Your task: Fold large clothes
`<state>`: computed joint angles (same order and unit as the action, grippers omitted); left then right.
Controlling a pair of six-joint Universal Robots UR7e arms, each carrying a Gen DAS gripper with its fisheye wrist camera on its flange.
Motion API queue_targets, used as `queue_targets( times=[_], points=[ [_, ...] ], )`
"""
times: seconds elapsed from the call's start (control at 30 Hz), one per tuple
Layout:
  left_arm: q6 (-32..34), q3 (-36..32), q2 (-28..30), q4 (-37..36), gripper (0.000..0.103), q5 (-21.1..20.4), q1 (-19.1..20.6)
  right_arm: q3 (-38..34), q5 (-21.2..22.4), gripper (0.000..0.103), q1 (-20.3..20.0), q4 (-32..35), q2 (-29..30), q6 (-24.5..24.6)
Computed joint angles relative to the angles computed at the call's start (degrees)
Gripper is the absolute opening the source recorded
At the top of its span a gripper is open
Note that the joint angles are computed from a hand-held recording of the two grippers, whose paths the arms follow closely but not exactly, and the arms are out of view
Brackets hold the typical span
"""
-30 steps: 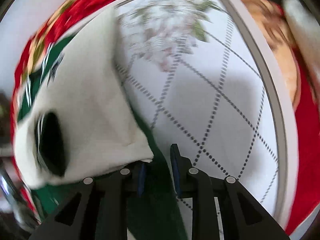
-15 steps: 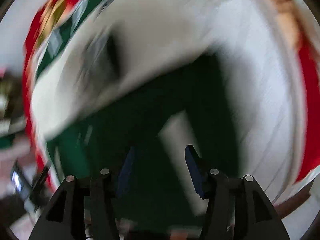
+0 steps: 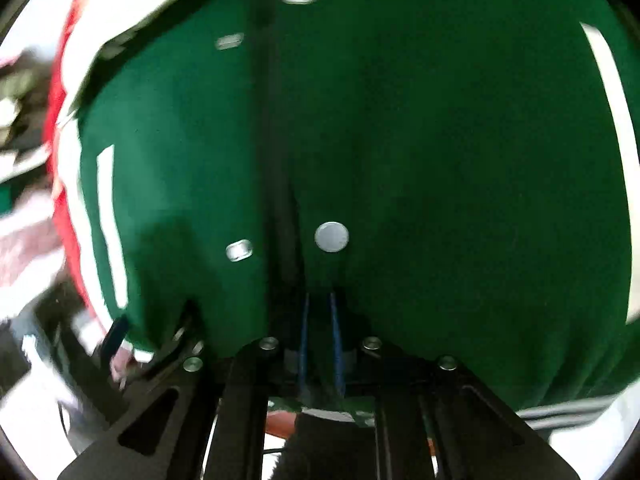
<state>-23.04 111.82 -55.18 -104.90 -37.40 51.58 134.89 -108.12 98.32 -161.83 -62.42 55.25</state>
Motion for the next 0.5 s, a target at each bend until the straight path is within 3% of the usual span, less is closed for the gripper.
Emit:
queue_targets(
  times=[0.1, 0.23, 0.3, 0.4, 0.43, 0.47, 0.5],
  points=[
    [-0.01, -1.38, -0.39, 1.43, 0.103, -1.09, 0.47, 1.25, 5.18, 0.014, -3.23, -1.28, -1.45, -2.72],
    [-0.21, -2.14, -1.76, 1.17, 0.103, -0.32, 0.62, 6.34, 12.18, 0.016, -6.6, -17.26, -3.86, -1.39],
    [-0.09, -2.63, -1.96, 0.75, 0.103, 0.66, 1.0, 7.34, 14.77, 0.016, -6.56, -19.67, -2.65, -1.61],
    [-1.19, -3.62, -1.51, 1.75, 0.103, 1.47, 1.6, 5.53, 22.69, 0.021, -10.85, -24.4, 6.19, -3.04],
    [-1.29, -4.08, -1.31, 2.02, 0.103, 1.7, 1.81, 6.03, 23.7, 0.021, -12.04, -27.38, 8.13, -3.27],
    [-1.35, -4.44, -1.34, 2.42, 0.103, 1.8, 1.97, 5.04, 22.6, 0.005, -11.57, -27.96, 9.42, -2.39],
    [-1.6, -4.85, -1.41, 2.89, 0.103, 1.75, 1.88, 3.38, 19.76, 0.0, -9.89, -26.13, 9.34, -2.54]
  ],
)
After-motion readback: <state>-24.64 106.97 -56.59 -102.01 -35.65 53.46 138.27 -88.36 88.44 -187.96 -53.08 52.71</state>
